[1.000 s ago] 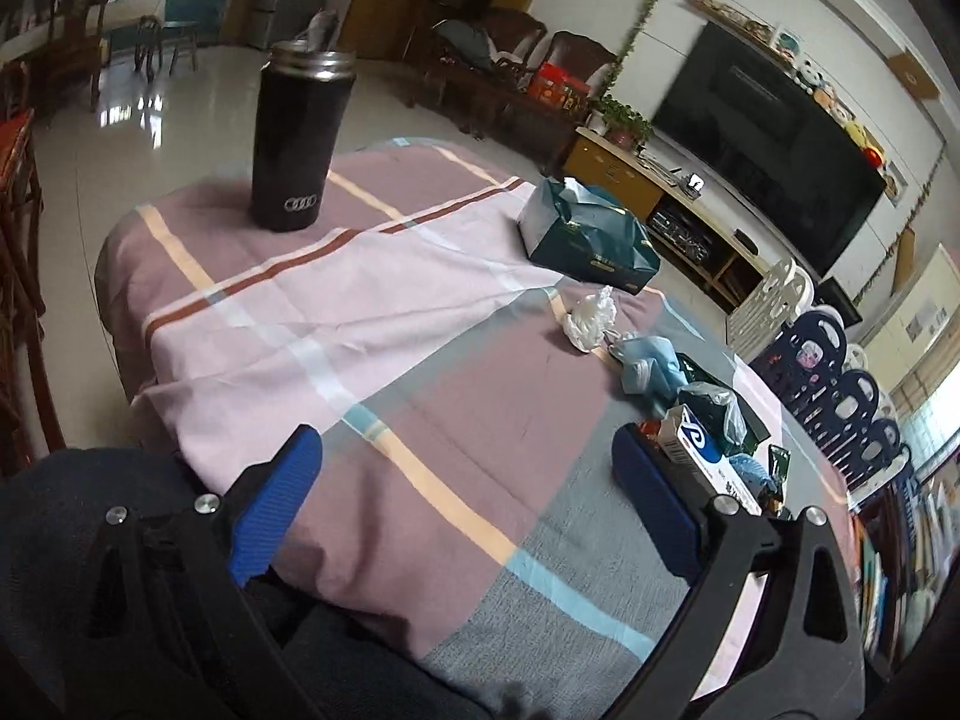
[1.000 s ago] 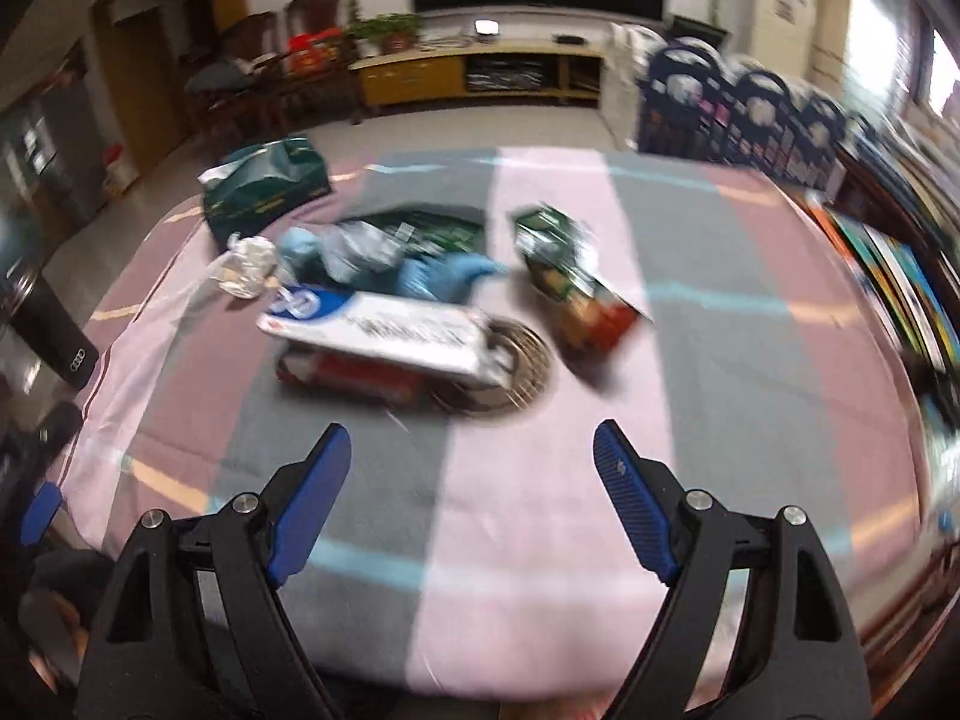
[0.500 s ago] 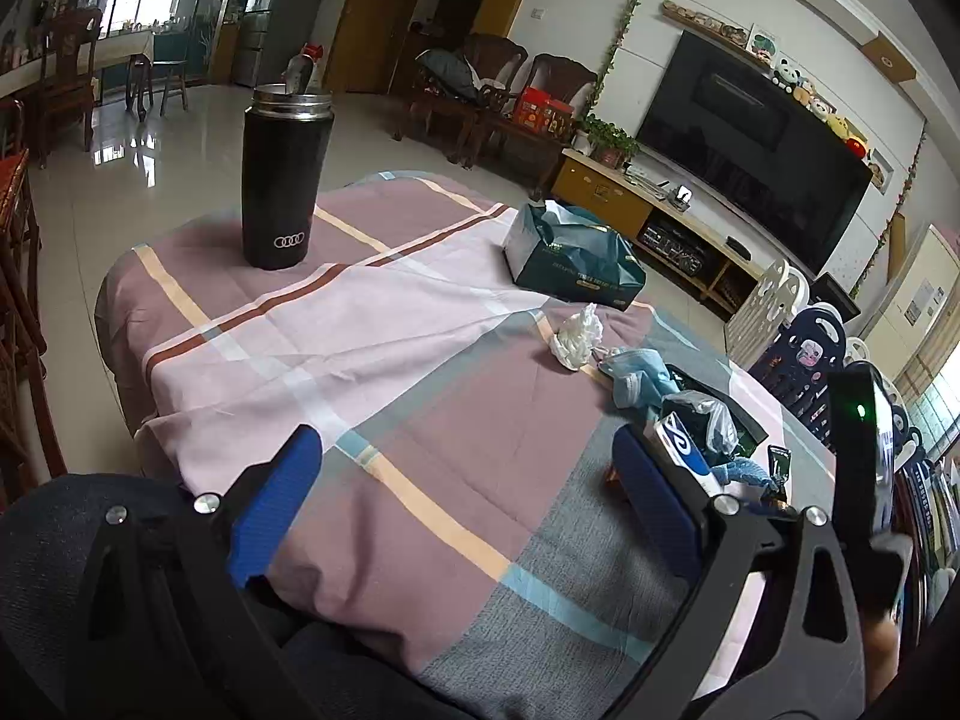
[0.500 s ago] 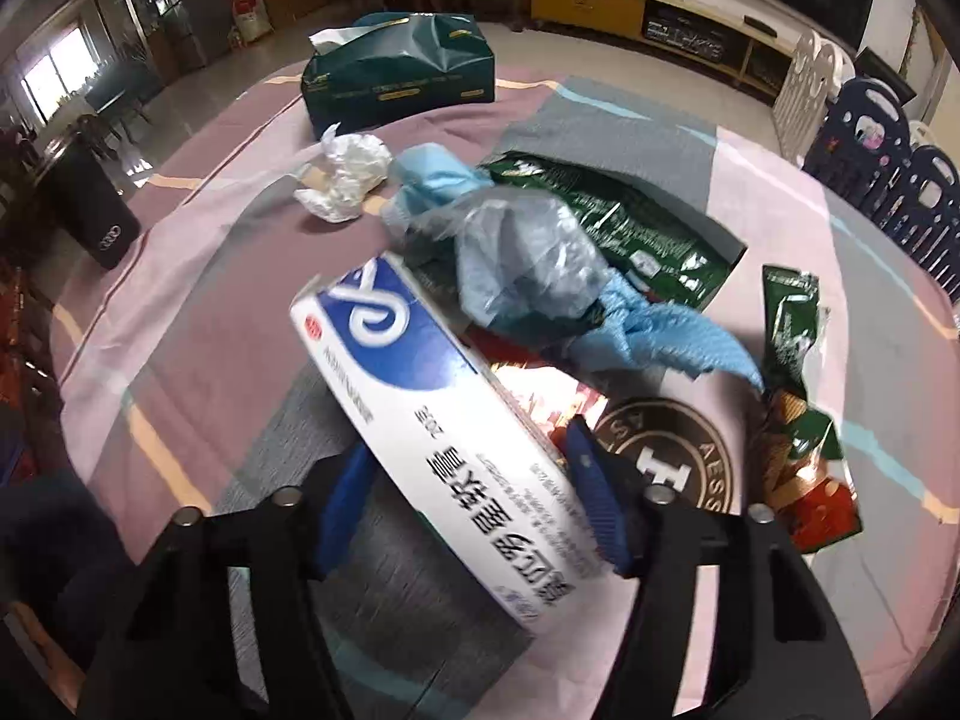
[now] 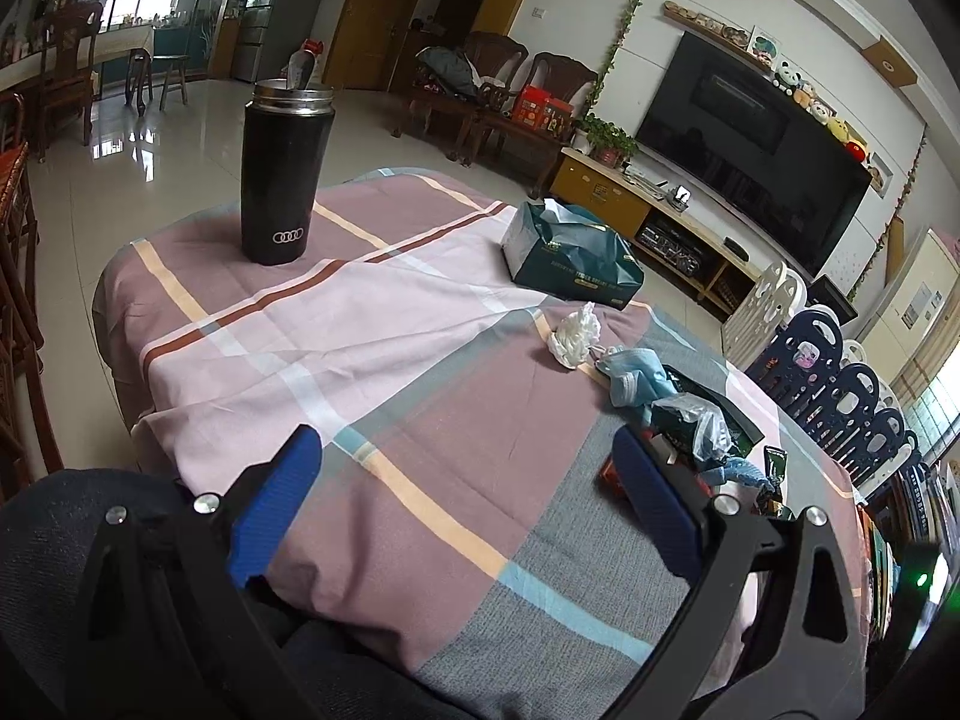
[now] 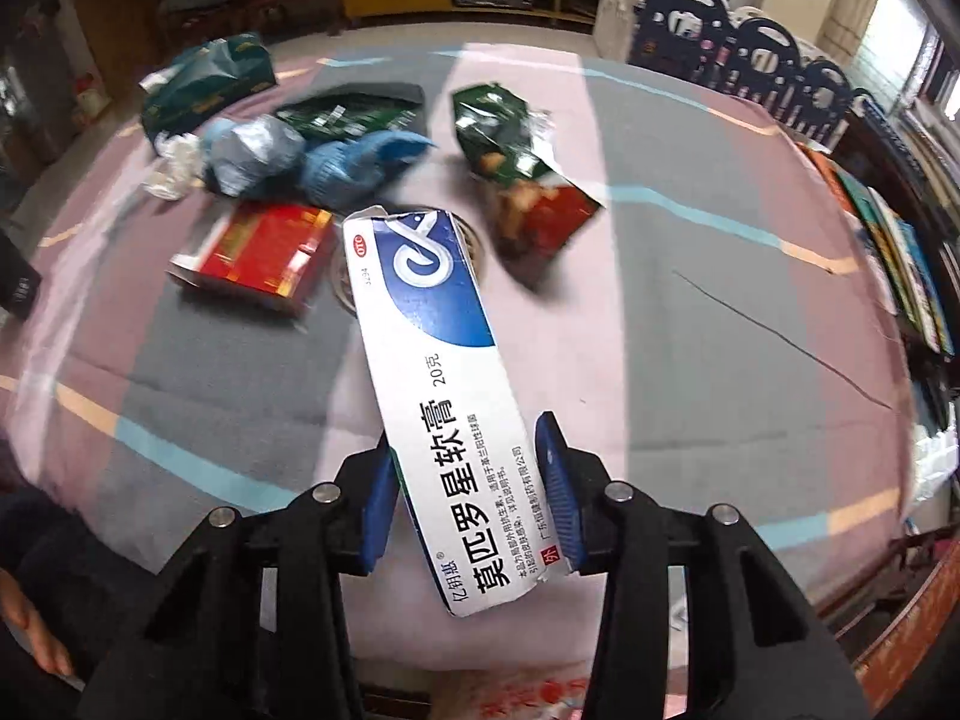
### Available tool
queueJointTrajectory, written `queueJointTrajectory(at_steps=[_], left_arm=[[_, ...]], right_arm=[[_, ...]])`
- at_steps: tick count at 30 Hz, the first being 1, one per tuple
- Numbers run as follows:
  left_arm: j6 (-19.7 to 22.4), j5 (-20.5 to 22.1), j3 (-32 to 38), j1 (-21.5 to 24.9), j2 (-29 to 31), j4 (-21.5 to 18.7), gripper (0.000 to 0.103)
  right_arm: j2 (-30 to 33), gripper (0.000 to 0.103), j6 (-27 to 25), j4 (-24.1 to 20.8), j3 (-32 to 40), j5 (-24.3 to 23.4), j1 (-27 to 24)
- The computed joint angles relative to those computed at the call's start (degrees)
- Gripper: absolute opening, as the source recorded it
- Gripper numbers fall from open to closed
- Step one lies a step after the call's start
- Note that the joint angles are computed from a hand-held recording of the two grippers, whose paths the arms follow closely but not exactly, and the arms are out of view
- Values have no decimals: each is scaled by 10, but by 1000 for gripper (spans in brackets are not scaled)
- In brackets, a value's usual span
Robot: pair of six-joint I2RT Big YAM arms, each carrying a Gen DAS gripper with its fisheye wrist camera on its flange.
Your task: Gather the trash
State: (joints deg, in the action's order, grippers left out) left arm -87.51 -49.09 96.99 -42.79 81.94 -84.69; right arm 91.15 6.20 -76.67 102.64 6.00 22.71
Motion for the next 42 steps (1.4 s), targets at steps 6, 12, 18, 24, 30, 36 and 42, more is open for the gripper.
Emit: queueJointTrajectory(at_steps=[6,12,18,24,30,36,42], left_arm=[[-7,4,-6,0,-5,7,97],[0,6,-5,1,-3,8,97],[-6,6,-11,1,-9,15,97],[-88,11,-52,7,-42,30,97],[-82,12,-51,7,-41,31,97],[-71,11,-52,7,-41,37,97],[-77,16,-59,9,-47,43,97]], right_arm=[[-7,70,31,11,-10,-48,-16],[29,71,34,3,43,-43,9],[16,71,40,35,20,-58,12],[63,71,23,37,103,-58,32],[207,53,26,-66,300,78,60],[276,50,56,-124,394,49,55],[231,48,-22,-136,317,-32,75]])
